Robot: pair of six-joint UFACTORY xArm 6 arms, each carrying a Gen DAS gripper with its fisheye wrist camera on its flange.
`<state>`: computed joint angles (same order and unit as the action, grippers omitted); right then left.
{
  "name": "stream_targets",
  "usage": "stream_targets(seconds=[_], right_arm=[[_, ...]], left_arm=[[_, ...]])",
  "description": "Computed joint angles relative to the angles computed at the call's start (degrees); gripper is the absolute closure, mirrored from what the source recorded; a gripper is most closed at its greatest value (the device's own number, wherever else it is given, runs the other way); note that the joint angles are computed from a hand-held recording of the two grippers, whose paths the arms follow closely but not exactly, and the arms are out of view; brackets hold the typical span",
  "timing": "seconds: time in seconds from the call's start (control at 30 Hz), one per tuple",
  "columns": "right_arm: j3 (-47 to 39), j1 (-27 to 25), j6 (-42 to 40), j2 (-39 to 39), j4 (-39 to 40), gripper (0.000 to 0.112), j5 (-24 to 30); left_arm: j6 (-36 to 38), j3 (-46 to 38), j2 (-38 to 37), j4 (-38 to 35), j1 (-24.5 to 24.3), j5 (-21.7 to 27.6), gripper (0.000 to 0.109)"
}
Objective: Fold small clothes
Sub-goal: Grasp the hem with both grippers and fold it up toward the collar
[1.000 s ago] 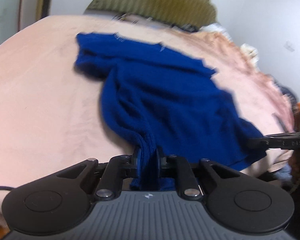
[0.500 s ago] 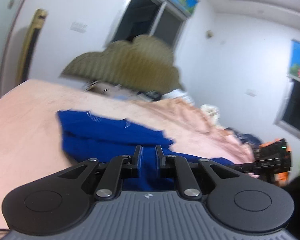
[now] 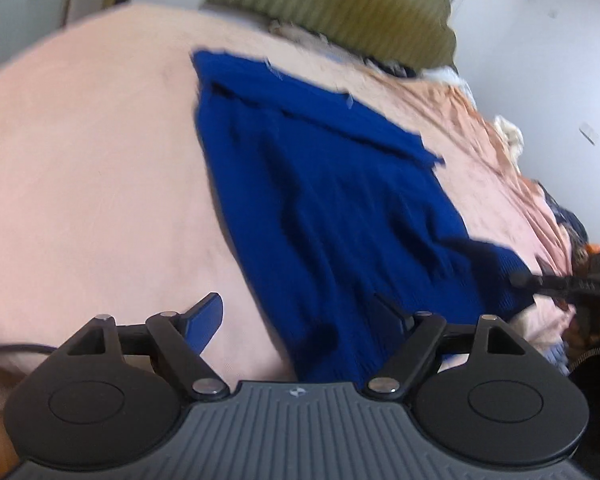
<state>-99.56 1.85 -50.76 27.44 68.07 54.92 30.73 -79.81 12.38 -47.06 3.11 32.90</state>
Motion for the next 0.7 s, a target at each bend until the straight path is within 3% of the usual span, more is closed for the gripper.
stream_targets(seconds=[0.07, 0.17, 0.23, 0.27, 0.37, 0.43, 0.6, 0.7], right_arm=[[-0.5, 0.1, 0.3, 0.5, -0.3, 0.096, 0.3], [-0.7, 0.6, 0.4, 0.7, -0.6, 0.096, 0.2], [-0.5, 0.8, -0.1, 0.4, -0.1, 0.096, 0.0], [-0.4, 0.8, -0.4, 0.3, 0.1, 0.096, -0.2], [-0.6, 0.7, -0.9, 0.1, 1.0, 0.096, -1.0], [-1.1, 0.5, -1.3, 0.1, 2.1, 0.096, -1.4], [-4.8, 0.1, -4.9, 1.3, 7.5, 0.096, -1.0], [-8.2, 0.3, -5.9, 3.3, 10.8, 0.096, -1.3]], left_arm=[[0.1, -0.1, 0.6, 0.9, -0.8, 1.1, 0.024], [1.6, 0.6, 0.6, 4.9, -4.0, -2.4, 0.027], [0.1, -1.2, 1.7, 7.1, -4.7, -1.6, 0.091], [-1.6, -2.8, 2.7, 8.2, -4.6, 0.1, 0.095], [-2.0, -3.5, 2.7, 5.4, -3.9, 1.1, 0.098], [0.9, -2.5, 1.3, 3.3, -4.4, -1.5, 0.098], [12.9, -3.9, -0.6, -11.5, -5.1, -9.8, 0.098], [11.4, -6.6, 1.3, -12.3, -5.9, -14.9, 0.098]])
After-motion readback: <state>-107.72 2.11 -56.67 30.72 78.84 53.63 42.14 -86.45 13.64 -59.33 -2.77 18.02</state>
